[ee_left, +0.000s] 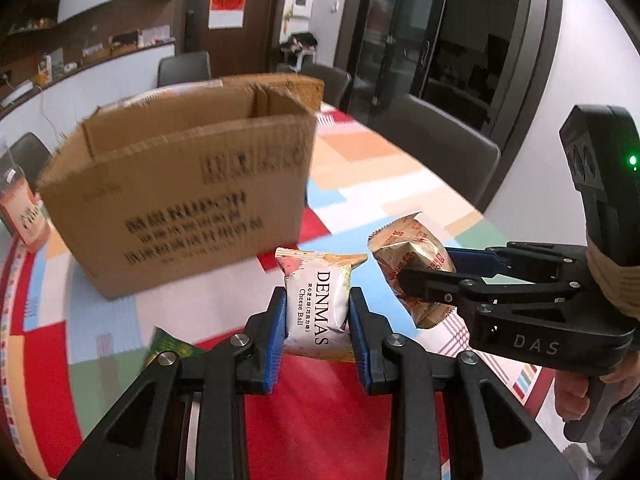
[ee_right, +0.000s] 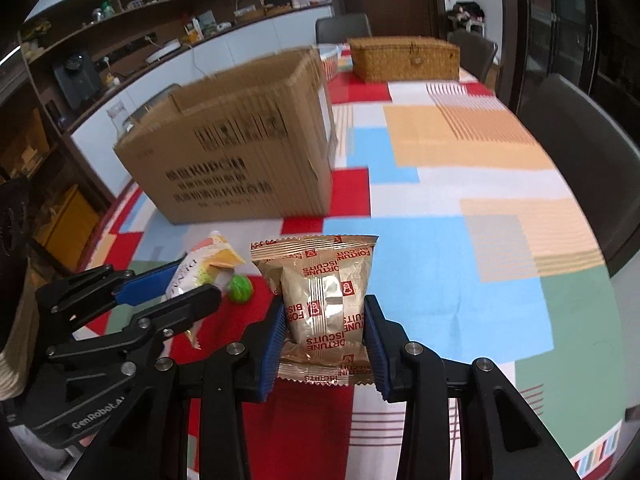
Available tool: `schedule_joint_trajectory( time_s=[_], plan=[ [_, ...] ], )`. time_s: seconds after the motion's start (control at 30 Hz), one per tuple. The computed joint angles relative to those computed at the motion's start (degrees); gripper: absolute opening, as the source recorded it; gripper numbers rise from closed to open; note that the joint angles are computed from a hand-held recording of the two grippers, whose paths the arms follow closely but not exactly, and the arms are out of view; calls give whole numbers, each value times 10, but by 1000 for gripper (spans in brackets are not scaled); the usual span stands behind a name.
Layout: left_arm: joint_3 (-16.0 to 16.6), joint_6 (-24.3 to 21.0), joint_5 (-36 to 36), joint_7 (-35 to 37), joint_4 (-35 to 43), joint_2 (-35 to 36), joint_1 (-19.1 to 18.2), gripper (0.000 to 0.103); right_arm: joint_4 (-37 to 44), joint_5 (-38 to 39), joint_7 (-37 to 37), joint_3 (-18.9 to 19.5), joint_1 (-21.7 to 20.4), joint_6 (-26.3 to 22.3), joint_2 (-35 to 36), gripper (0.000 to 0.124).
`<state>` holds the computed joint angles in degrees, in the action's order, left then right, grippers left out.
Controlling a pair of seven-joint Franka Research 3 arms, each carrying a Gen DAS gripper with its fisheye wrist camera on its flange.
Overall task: Organize snacks
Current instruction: 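Carry both bags over the box and open both tools to drop them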
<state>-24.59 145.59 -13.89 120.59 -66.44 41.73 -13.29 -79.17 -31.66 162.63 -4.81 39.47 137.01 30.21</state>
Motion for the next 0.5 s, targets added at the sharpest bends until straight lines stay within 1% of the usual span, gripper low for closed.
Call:
schedule_joint_trajectory(
  time_s=[0.3, 0.5],
  plan=[
    [-14, 47, -21, 13, -4, -18, 21, 30, 71, -41, -4, -17, 15, -12, 26, 39],
    [-8, 73, -13, 3, 26, -10, 19, 30, 140, -55, -22, -31, 20, -15, 60, 39]
  ],
)
